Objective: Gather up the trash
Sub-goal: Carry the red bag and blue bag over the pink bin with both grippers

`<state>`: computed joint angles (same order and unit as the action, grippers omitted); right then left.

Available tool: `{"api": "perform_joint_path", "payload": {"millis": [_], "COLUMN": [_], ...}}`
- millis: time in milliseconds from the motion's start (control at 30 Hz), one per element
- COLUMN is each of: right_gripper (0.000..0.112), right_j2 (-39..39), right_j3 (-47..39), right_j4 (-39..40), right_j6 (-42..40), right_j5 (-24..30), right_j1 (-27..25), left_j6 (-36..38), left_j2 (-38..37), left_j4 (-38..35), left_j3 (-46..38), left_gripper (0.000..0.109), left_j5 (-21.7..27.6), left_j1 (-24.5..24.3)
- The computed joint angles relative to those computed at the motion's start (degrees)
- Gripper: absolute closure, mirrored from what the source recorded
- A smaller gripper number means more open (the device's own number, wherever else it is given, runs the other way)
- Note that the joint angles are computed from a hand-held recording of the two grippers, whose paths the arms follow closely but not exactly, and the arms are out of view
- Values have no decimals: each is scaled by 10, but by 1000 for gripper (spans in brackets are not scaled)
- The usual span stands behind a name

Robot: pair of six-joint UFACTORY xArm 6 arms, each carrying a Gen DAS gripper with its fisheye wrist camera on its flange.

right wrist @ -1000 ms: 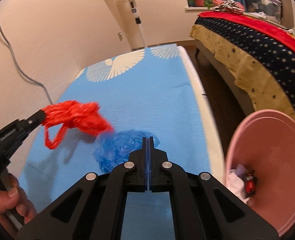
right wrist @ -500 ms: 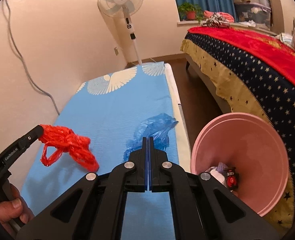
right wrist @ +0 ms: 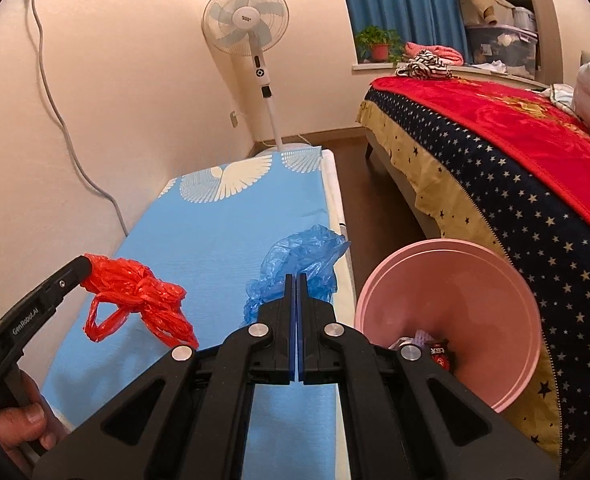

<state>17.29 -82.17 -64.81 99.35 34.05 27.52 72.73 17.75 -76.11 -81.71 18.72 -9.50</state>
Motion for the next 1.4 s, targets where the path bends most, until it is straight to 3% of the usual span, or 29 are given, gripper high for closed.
{"api": "perform_joint_path", "payload": {"millis": [433, 1400], "right_gripper": [112, 112], "right_j2": [-61, -109], "right_j3": [58, 116], "right_j4": [-34, -63], "right_j6": [37, 83], "right_j5": [32, 93], "right_j1": [6, -15], "left_j6": [45, 107], "left_j2": [-36, -13], "left_j4": [-37, -88], "left_j3": [38, 15], "left_gripper": [104, 103], "left_j5": [9, 20], "left_j1": [-13, -63]}}
